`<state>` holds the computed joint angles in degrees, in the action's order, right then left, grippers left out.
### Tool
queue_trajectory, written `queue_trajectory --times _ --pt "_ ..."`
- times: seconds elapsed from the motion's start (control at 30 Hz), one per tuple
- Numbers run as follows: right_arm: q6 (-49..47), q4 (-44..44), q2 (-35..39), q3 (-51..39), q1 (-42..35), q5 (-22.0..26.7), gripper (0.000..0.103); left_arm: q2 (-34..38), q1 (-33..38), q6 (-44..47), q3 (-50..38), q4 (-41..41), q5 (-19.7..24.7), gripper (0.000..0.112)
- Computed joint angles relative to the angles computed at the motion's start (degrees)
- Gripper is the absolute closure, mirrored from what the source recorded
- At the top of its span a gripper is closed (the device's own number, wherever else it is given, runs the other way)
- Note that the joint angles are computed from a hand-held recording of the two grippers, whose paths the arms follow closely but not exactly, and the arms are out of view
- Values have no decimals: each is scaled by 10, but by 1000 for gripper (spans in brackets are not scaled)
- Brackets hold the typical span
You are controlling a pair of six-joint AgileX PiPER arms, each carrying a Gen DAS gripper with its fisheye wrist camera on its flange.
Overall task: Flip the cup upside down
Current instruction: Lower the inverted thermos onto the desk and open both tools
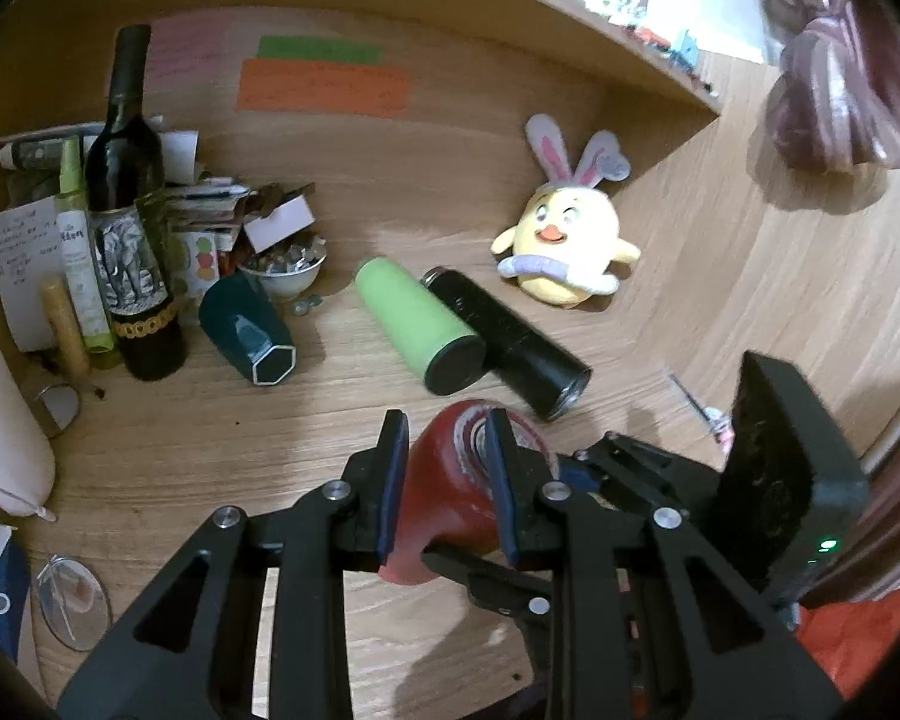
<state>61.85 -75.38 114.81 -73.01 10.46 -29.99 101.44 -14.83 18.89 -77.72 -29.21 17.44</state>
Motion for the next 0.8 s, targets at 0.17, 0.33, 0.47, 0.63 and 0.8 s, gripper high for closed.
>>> queue_trajectory --times 0.17,0.33,0.47,0.63,0.8 --pt "18 -15 8 -17 9 13 44 3 14 27 4 -34 -7 81" --pt "51 -45 19 -40 16 17 44 6 20 -11 2 4 -14 81" --pt "104 -85 31 -59 12 3 44 4 25 -24 6 17 -20 81" --pt "111 -95 28 -55 13 3 44 3 27 -15 13 5 -27 76" --pt "131 -111 16 -43 2 -11 44 5 23 -50 6 41 -21 75"
